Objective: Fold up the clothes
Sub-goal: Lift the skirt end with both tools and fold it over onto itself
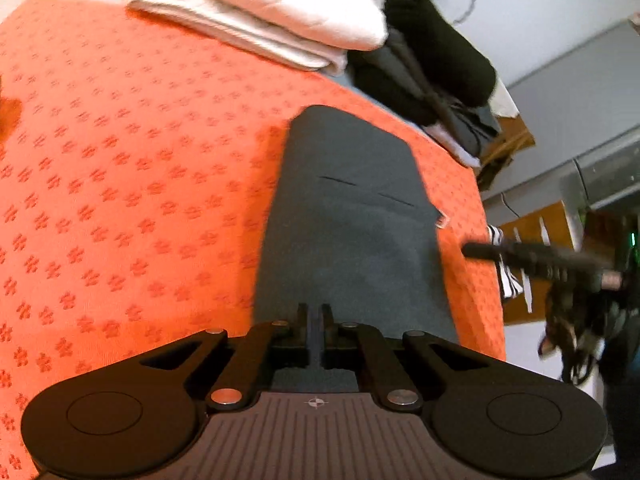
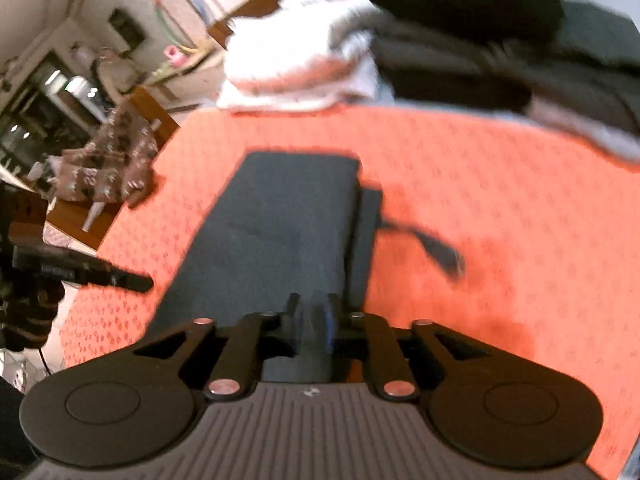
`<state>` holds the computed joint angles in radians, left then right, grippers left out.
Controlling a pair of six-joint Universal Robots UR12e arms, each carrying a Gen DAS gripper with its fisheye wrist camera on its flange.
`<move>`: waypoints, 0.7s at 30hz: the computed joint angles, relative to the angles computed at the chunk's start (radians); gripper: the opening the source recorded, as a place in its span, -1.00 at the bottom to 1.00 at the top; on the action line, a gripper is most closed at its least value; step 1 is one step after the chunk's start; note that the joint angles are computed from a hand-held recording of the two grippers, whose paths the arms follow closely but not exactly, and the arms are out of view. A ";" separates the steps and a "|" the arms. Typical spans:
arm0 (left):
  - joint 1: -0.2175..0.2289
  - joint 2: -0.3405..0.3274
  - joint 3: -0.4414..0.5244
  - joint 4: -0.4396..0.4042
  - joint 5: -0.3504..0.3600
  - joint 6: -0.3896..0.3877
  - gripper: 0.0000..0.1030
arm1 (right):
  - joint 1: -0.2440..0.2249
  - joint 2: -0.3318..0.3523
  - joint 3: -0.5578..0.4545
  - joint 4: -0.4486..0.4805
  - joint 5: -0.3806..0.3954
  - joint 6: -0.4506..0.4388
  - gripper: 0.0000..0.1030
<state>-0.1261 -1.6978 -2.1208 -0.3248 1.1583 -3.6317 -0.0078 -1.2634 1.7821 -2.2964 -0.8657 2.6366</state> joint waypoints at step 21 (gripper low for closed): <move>-0.116 -0.122 0.110 -0.071 0.032 0.087 -0.91 | 0.013 0.264 -0.315 0.403 0.170 -0.073 0.15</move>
